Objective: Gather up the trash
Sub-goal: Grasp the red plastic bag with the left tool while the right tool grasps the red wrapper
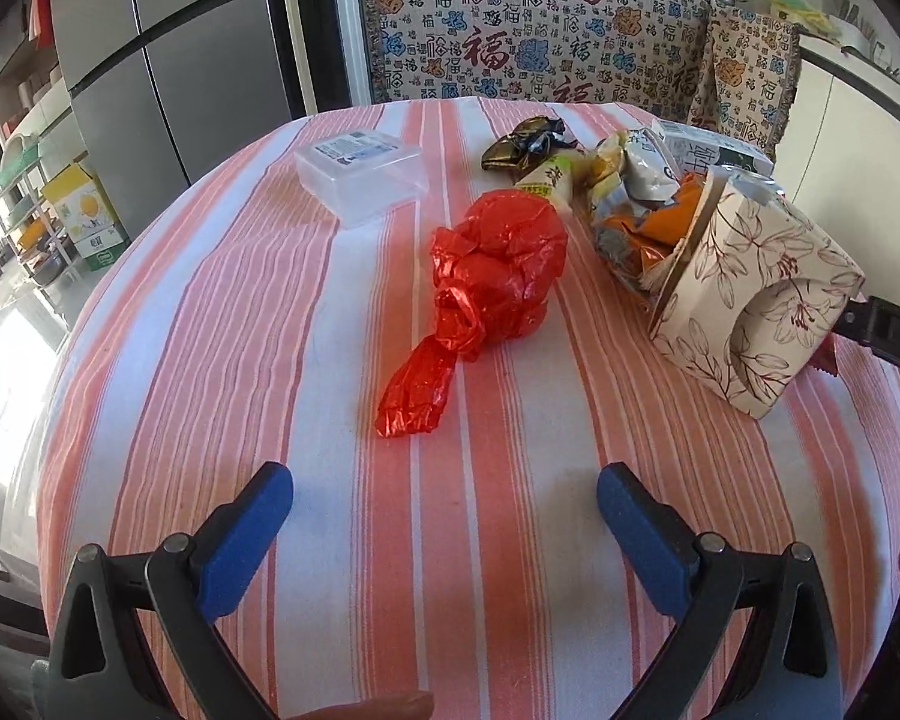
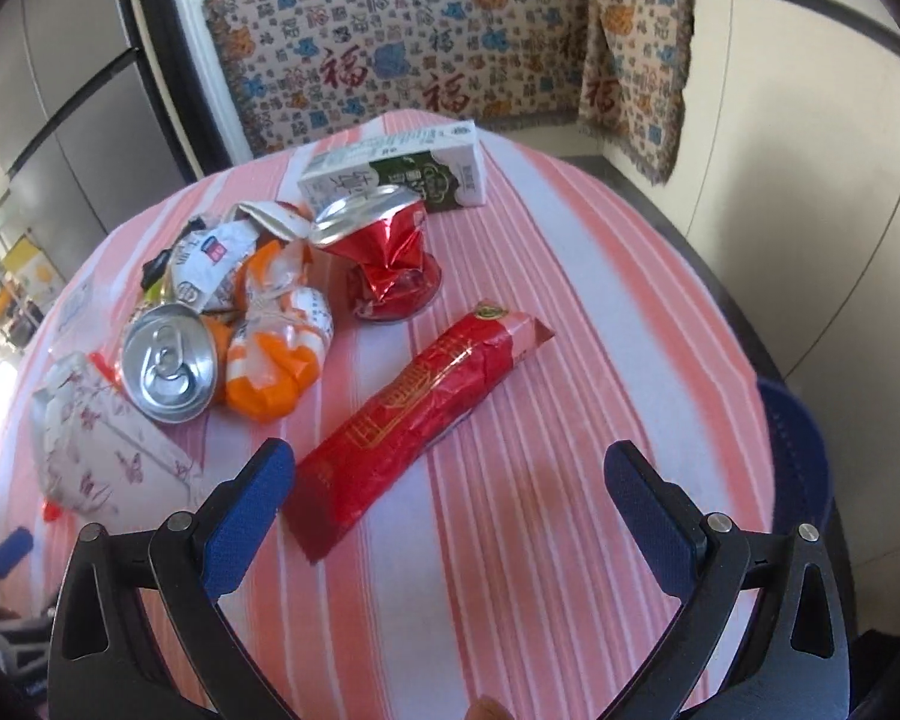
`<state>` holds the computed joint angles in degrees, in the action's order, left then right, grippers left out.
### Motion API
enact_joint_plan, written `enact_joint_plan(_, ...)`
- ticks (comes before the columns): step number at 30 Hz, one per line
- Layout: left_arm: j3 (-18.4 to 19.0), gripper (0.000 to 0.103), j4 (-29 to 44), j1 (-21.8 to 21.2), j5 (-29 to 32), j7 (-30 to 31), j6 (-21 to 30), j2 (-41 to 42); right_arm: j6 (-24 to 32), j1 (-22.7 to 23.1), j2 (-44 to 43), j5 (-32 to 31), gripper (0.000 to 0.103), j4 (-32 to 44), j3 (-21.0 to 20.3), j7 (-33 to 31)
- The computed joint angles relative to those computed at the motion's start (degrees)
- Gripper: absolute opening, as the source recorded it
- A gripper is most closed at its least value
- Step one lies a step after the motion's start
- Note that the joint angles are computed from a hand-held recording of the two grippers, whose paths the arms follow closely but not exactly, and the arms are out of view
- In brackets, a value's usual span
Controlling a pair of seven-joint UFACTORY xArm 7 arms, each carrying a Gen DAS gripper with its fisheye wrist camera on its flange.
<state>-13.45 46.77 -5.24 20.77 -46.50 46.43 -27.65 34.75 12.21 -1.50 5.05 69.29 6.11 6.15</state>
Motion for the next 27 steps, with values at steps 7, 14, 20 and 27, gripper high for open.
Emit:
enact_joint_plan(7, 0.56, 0.103, -0.25, 0.03, -0.72, 0.44, -0.78, 0.05, -0.58, 0.61, -1.39, -5.9, 0.103, -2.93, 0.33, -2.17)
enact_joint_plan(14, 0.66, 0.103, -0.25, -0.25, -0.97, 1.13, -0.79, 0.06, -1.13, -0.51, -4.24, -3.51, 0.103, -6.49, -0.74, -5.65)
enact_joint_plan(20, 6.24, 0.103, -0.81, -2.98, -8.53, 11.87, -3.91, -0.64, -2.82, -1.33, -4.87, -2.97, 0.103, -7.81, -0.72, -5.57)
enact_joint_plan(27, 9.38, 0.103, 5.36, -2.05, -14.66, 23.29, -9.53, 6.33, -3.1, -1.29, -4.56, -3.78, 0.103, -7.52, -0.45, -4.42)
